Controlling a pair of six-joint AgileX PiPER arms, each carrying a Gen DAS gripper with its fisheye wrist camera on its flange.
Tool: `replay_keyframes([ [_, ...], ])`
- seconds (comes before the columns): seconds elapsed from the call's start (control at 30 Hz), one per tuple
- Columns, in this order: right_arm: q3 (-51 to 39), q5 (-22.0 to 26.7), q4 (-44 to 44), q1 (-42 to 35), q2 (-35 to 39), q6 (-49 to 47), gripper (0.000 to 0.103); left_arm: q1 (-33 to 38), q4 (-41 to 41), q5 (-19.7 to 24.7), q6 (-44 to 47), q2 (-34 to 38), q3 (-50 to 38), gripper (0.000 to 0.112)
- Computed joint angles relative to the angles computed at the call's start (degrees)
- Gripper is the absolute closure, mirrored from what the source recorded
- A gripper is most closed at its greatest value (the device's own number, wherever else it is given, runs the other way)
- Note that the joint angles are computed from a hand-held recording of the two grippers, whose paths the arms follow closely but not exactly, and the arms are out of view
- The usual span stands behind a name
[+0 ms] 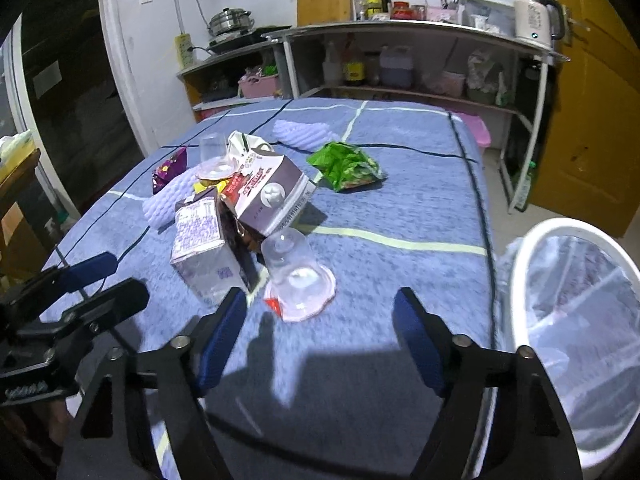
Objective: Collect trash
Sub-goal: 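Grasp the clear plastic cup with the right tool while the left tool grasps the purple milk carton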
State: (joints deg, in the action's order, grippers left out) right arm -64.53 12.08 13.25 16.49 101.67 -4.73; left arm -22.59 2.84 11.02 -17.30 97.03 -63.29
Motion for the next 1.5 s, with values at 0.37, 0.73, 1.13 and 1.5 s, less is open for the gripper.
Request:
replay_keyframes([
  [0.37,-8.9,6.5,12.3,-1.3,6.2,-12.9,0.068,2.2,-23.9,2.5,20.8,2.5,-4.8,0.035],
  [0.73,-1.8,4.7,23.1,-5.2,1.8,-21.7,0.069,-1.1,-15.3,6.6,7.6,9.5,-15.1,0.033],
  [1.13,1.8,3.5,29.2,-7.0,-0.6,-27.4,0.069,-5.6,19.0,12.2,-25.2,13.2,-19.8,0.043],
  [1.5,6.3,2.0,32.0,-7.3,-4.5,-30.3,0.069,-4.8,26.2,11.1,-30.9,8.7,-12.8,0.073],
])
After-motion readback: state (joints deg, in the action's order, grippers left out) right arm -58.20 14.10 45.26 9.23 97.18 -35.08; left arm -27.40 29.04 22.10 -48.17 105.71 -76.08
